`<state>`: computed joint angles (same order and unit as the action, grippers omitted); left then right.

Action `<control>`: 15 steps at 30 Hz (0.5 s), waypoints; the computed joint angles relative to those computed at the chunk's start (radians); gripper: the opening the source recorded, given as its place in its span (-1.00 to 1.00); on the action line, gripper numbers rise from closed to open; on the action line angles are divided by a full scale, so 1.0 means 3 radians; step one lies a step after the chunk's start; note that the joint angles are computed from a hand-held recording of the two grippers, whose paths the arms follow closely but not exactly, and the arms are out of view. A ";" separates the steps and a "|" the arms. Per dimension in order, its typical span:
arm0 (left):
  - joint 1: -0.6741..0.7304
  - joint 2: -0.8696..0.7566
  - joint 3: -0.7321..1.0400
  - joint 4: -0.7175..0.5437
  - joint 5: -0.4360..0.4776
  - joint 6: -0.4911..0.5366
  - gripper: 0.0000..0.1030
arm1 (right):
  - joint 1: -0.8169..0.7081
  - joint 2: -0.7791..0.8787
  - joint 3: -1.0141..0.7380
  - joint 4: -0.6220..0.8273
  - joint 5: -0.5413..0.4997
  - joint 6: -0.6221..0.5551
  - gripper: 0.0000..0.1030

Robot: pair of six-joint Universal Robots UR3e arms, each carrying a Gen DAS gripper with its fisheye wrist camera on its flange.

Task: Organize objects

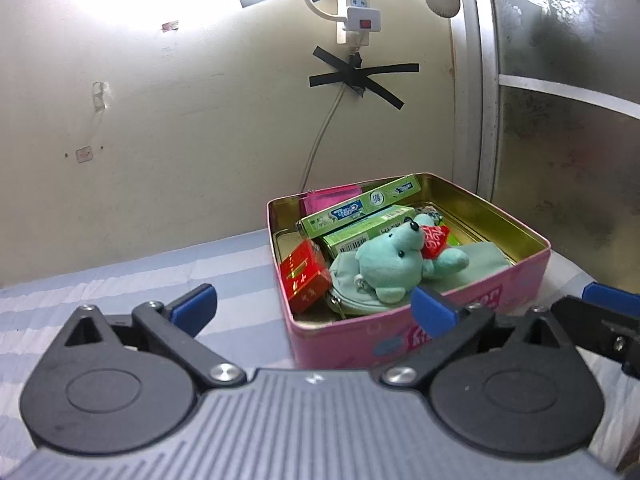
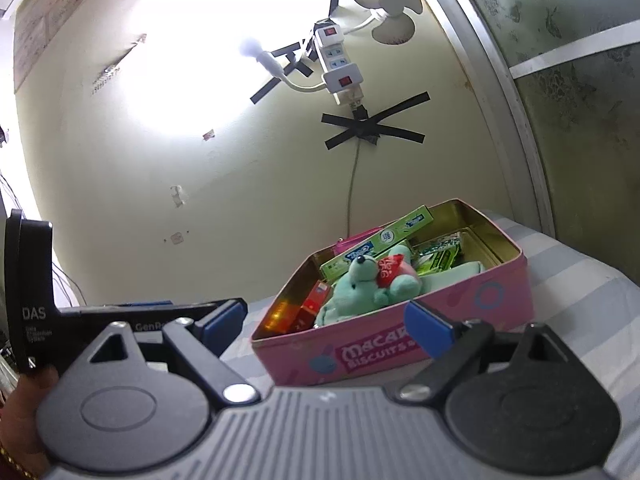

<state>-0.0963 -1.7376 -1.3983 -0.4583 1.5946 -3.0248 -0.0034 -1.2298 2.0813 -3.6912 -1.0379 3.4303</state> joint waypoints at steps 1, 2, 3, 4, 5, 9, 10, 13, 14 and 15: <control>0.0001 0.0059 -0.0076 0.0010 0.0001 -0.0013 1.00 | 0.0007 -0.0032 0.0066 -0.0038 -0.0009 0.0005 0.77; 0.0016 0.0124 -0.0153 0.0006 -0.0016 -0.0024 1.00 | 0.0011 -0.0066 0.0121 -0.0058 -0.0012 0.0008 0.77; 0.0028 0.0181 -0.0219 0.0001 -0.0025 -0.0041 1.00 | 0.0018 -0.0098 0.0176 -0.0079 -0.0016 0.0011 0.77; 0.0041 0.0241 -0.0291 0.0000 -0.0037 -0.0065 1.00 | 0.0028 -0.0130 0.0230 -0.0102 -0.0027 0.0013 0.77; 0.0061 0.0309 -0.0373 0.0001 -0.0058 -0.0089 1.00 | 0.0033 -0.0163 0.0289 -0.0126 -0.0033 0.0016 0.77; 0.0113 0.0567 -0.0707 0.0043 -0.0104 -0.0131 1.00 | 0.0048 -0.0333 0.0564 -0.0215 -0.0022 0.0025 0.78; 0.0117 0.0615 -0.0772 0.0046 -0.0090 -0.0122 1.00 | 0.0060 -0.0369 0.0635 -0.0250 -0.0035 0.0017 0.78; 0.0105 0.0768 -0.0982 0.0046 -0.0008 -0.0096 1.00 | 0.0114 -0.0470 0.0864 -0.0410 -0.0108 -0.0004 0.79; 0.0108 0.0818 -0.1058 0.0065 0.0004 -0.0098 1.00 | 0.0135 -0.0497 0.0925 -0.0455 -0.0134 0.0001 0.80; 0.0107 0.0874 -0.1144 0.0087 0.0024 -0.0109 1.00 | 0.0141 -0.0524 0.0999 -0.0508 -0.0136 0.0004 0.80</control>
<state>-0.0642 -1.4754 -1.7416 -0.4321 1.6017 -3.0576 0.0388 -1.3870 2.3809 -3.8436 -1.0788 3.4316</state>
